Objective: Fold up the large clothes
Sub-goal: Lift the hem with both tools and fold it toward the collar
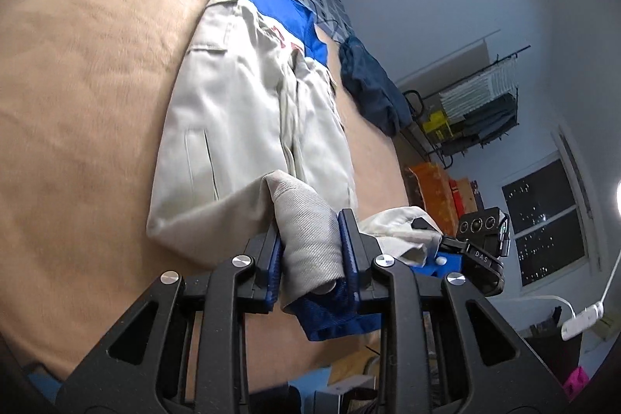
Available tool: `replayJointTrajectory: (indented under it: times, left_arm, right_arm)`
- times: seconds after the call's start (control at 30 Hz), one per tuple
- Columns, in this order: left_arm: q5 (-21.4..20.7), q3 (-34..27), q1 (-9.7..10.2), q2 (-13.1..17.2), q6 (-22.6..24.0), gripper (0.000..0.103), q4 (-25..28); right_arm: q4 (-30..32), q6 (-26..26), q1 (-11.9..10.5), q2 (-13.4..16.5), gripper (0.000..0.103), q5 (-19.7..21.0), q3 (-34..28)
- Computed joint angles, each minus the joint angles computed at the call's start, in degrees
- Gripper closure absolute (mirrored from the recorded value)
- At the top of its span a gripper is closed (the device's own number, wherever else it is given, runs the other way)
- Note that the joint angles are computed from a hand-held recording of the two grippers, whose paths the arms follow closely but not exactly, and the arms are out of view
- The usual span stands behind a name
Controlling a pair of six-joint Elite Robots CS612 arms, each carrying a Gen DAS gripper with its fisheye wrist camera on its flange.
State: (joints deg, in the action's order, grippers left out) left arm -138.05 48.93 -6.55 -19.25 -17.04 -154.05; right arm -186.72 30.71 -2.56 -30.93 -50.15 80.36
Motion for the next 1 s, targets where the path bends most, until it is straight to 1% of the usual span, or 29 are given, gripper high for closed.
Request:
replayJointTrajectory:
  times: [0.1,0.27,0.33,0.4,0.47,0.53,0.63,0.73,0.77,0.8,0.83,0.87,0.9,0.93,1.0]
  left_arm:
    - [1.34,-4.21,-0.30,2.29,-1.15,0.078,1.97]
    - [4.50,-11.82,-0.97,6.49,-1.99,0.078,6.32]
    - [5.89,-14.04,-1.22,7.79,-2.12,0.078,7.88]
    - [7.68,-15.97,-1.47,8.91,-1.25,0.078,9.81]
    - [8.30,-18.20,-1.55,10.21,-1.09,0.078,11.72]
    - [8.47,-20.12,-1.63,11.36,-1.49,0.078,12.81]
    - [9.15,-21.43,-1.83,12.00,0.11,0.077,13.75]
    - [9.01,-21.67,-1.83,11.97,1.26,0.075,14.34]
    - [8.54,-21.84,-1.76,12.02,1.47,0.074,14.37]
    - [7.90,-22.03,-1.64,12.10,1.42,0.072,14.43]
    - [7.22,-22.39,-1.49,12.24,1.22,0.070,14.46]
    - [6.65,-22.42,-1.34,12.19,0.97,0.067,14.26]
    - [5.96,-22.54,-1.16,12.22,0.47,0.063,13.72]
    - [5.32,-22.56,-0.98,12.21,-0.23,0.062,12.56]
    - [4.98,-22.05,-0.77,11.79,-0.73,0.057,10.86]
  right_arm:
    - [1.37,2.67,-0.16,2.02,0.087,-0.77,-3.49]
    - [5.29,4.87,-0.21,5.29,0.087,-1.68,-9.10]
    - [7.97,4.83,-0.17,6.34,0.087,-2.64,-11.02]
    - [10.37,4.11,-0.14,7.00,0.087,-3.53,-12.25]
    - [13.03,3.35,-0.05,7.82,0.087,-4.63,-13.63]
    - [13.49,3.90,-0.15,8.54,0.087,-4.32,-14.38]
    - [13.78,3.55,-0.26,8.83,0.086,-3.80,-14.88]
    - [13.00,4.77,-0.70,8.89,0.076,-1.41,-14.78]
    - [11.77,6.14,-1.01,9.08,0.067,0.17,-14.73]
    - [10.58,7.23,-1.23,9.15,0.054,1.27,-14.59]
    - [8.84,8.60,-1.53,9.23,0.046,2.56,-14.35]
    - [6.65,9.96,-1.87,9.20,0.030,3.74,-13.97]
    - [4.57,11.21,-2.11,9.11,0.020,4.19,-13.56]
    - [2.02,12.77,-2.37,8.98,0.019,4.39,-13.08]
    - [-3.25,15.89,-3.08,9.10,0.020,6.13,-12.63]
